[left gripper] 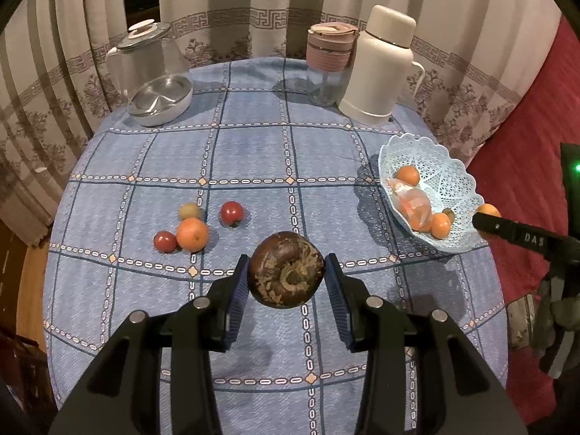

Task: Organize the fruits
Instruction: 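Carry the orange to the white bowl and release it with the right tool, then carry the brown fruit to the white bowl and release it with the left tool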

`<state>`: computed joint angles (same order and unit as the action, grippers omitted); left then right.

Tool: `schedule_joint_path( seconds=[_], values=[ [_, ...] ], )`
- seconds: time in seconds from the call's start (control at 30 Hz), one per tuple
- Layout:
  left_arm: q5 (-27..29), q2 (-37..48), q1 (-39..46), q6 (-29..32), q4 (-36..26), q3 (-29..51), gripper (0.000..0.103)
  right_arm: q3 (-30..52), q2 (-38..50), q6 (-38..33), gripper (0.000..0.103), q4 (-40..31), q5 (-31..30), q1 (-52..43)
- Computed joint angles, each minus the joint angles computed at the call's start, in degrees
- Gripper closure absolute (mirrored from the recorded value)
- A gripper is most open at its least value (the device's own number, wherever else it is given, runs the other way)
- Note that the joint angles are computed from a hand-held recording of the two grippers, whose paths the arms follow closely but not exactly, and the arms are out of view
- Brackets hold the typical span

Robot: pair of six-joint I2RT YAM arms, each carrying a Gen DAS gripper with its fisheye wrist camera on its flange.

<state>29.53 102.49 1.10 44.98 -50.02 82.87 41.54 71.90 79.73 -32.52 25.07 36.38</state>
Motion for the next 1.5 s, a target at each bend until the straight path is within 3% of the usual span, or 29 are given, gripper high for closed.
schedule_joint_path(
  seconds=[0.6, 1.13, 1.5],
  values=[
    [-1.3, 0.2, -1.1, -1.0, 0.5, 0.1, 0.061, -7.2, -0.5, -3.6, 0.06, 4.7, -5.4, -9.8],
    [-1.7, -1.4, -6.0, -1.7, 1.5, -2.1, 0.061, -9.1, -6.6, 0.3, 0.06, 1.6, -2.6, -7.0],
    [-2.1, -2.6, -15.5, -4.2, 3.2, -5.7, 0.061, -9.9, -9.6, 6.0, 0.06, -2.2, -0.2, -1.7]
  ],
)
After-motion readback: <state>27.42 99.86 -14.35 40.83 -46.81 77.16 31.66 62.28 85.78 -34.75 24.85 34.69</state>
